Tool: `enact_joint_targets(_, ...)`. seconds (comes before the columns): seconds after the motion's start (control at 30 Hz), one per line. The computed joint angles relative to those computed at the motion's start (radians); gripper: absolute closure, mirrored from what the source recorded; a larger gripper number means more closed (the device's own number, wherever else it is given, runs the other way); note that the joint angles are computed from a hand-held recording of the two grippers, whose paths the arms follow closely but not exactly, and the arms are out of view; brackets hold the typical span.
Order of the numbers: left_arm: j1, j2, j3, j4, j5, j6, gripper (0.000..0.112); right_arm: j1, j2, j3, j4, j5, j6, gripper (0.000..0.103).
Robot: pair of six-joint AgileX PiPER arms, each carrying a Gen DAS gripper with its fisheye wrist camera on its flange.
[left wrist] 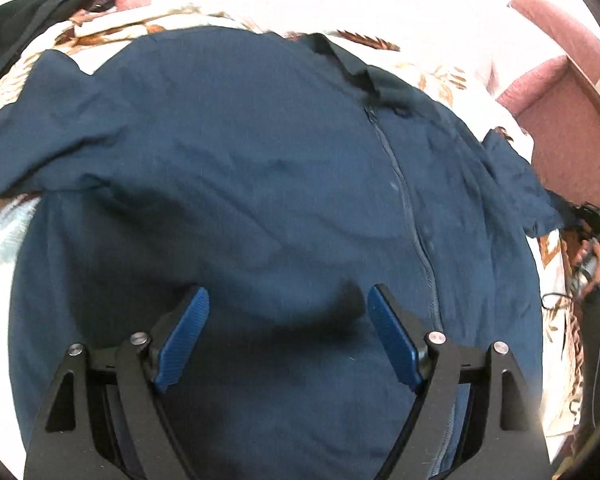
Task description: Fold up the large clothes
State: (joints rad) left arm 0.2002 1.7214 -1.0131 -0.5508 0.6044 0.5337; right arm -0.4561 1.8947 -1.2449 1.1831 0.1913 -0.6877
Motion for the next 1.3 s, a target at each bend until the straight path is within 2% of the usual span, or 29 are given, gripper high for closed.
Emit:
enact_joint_targets(0.07, 0.016, 0.01, -0.007, 0.0, -0.012, 0.001, 0.03, 0.039, -0.061, 0.02, -0.018, 0.038, -0.005, 0.092)
enact_joint_targets(0.17, 0.04, 0.021, -0.003, -0.001, -0.042, -0.012, 0.03, 0.125, -0.123, 0.033, -0.154, 0.073, 0.136, 0.092)
enact_joint_targets(0.3, 0.063, 0.017, -0.001, -0.002, -0.059, 0.0, 0.03, 0.302, -0.159, 0.024, -0.257, 0.09, 0.279, 0.092)
enact_joint_targets(0.47, 0.126, 0.028, -0.017, -0.051, -0.014, 0.071, 0.03, 0.573, -0.104, -0.092, -0.603, 0.1, 0.66, 0.092)
enact_joint_targets(0.63, 0.211, 0.037, -0.066, -0.108, 0.049, 0.119, 0.03, 0.774, 0.046, -0.294, -0.81, 0.164, 0.894, 0.092)
enact_joint_targets(0.8, 0.319, 0.031, -0.114, -0.142, 0.075, 0.148, 0.03, 0.944, 0.172, -0.467, -0.885, 0.234, 0.975, 0.092)
enact_joint_targets(0.97, 0.398, 0.035, -0.147, -0.159, 0.086, 0.162, 0.03, 1.071, 0.315, -0.646, -0.878, 0.302, 1.012, 0.091)
enact_joint_targets(1.07, 0.443, 0.041, -0.16, -0.185, 0.106, 0.185, 0.03, 1.123, 0.397, -0.744, -0.884, 0.378, 1.036, 0.087)
enact_joint_targets(1.17, 0.459, 0.049, -0.17, -0.191, 0.119, 0.186, 0.03, 1.154, 0.488, -0.852, -0.878, 0.492, 1.052, 0.075)
enact_joint_targets(1.2, 0.461, 0.054, -0.174, -0.189, 0.126, 0.186, 0.03, 1.165, 0.493, -0.855, -0.903, 0.516, 1.076, 0.073)
enact_joint_targets(1.23, 0.462, 0.056, -0.174, -0.193, 0.13, 0.189, 0.03, 1.173, 0.478, -0.825, -0.915, 0.5, 1.079, 0.073)
enact_joint_targets(1.3, 0.461, 0.063, -0.179, -0.195, 0.141, 0.191, 0.03, 1.162, 0.374, -0.654, -0.818, 0.41, 0.976, 0.064)
